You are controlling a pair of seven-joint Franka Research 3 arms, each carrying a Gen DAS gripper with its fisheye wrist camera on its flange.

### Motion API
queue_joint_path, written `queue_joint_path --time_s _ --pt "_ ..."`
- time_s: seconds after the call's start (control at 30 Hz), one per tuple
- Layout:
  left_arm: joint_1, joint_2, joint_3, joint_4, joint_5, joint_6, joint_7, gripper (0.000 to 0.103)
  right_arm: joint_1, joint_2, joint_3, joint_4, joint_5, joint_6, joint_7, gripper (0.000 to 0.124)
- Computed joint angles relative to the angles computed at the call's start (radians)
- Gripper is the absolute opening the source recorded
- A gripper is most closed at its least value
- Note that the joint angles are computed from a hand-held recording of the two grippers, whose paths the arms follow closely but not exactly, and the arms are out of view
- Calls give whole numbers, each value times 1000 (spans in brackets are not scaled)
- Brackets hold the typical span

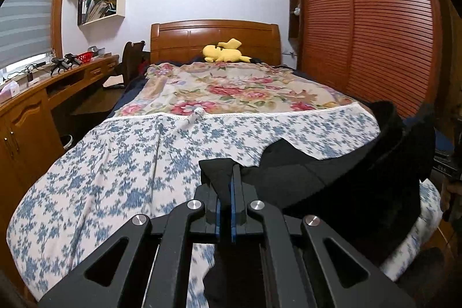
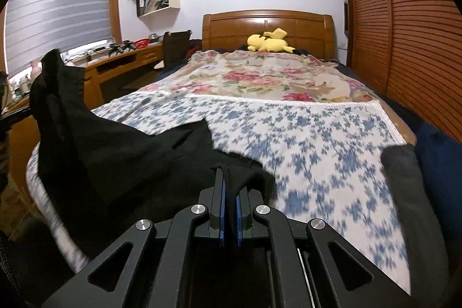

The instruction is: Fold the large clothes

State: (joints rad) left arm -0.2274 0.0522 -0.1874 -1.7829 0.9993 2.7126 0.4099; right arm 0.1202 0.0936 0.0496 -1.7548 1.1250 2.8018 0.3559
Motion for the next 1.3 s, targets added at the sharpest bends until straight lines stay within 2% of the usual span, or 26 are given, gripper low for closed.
queue_joint_path --time_s 0.1,0.2,0.3,0.4,0.5,0.6,0.7,0.8,0.83,0.93,1.0,1.03,1.07,1.1,1.13,1.17,1.3 --pt "-6 81 8 101 -9 -47 42 5 12 110 17 130 -25 31 58 5" --pt "-13 174 29 218 -77 -73 137 5 1 226 46 274 -65 42 147 5" --pt "-30 245 52 308 -129 -87 217 5 13 335 38 411 -174 30 312 5" --pt "-53 302 83 373 -151 -94 231 5 41 395 16 465 -281 49 459 5" --pt "-59 358 101 431 -198 -81 261 5 93 443 -51 522 -454 14 611 5" --pt "-71 398 121 479 -224 -89 280 5 90 478 -47 589 -526 -3 682 5" --pt "-79 443 131 550 -261 -112 320 5 99 548 -72 720 -589 -55 783 5" --pt "-87 489 135 627 -298 -150 375 5 80 655 -45 879 -700 -85 913 5" --pt "-89 499 135 643 -312 -160 390 5 87 666 -59 903 -696 -111 920 5" --pt "-93 527 126 688 -360 -203 458 6 89 682 -55 921 -764 -120 961 6" --pt "-92 527 115 688 -396 -222 498 15 81 691 -41 938 -797 -143 978 15" --pt "-91 529 114 690 -410 -224 510 33 76 702 -35 964 -815 -172 990 19" --pt "-91 522 112 677 -421 -221 515 49 72 697 -30 960 -827 -176 997 35" --pt "-90 509 109 656 -432 -215 519 55 70 690 -27 951 -837 -173 1004 53" --pt "-91 504 109 647 -439 -213 520 69 64 678 -20 933 -839 -165 1005 58" --pt "-93 490 109 625 -443 -207 515 76 56 655 -11 897 -833 -146 1007 62" --pt "-115 428 119 526 -406 -187 472 76 23 589 24 798 -802 -132 974 63"
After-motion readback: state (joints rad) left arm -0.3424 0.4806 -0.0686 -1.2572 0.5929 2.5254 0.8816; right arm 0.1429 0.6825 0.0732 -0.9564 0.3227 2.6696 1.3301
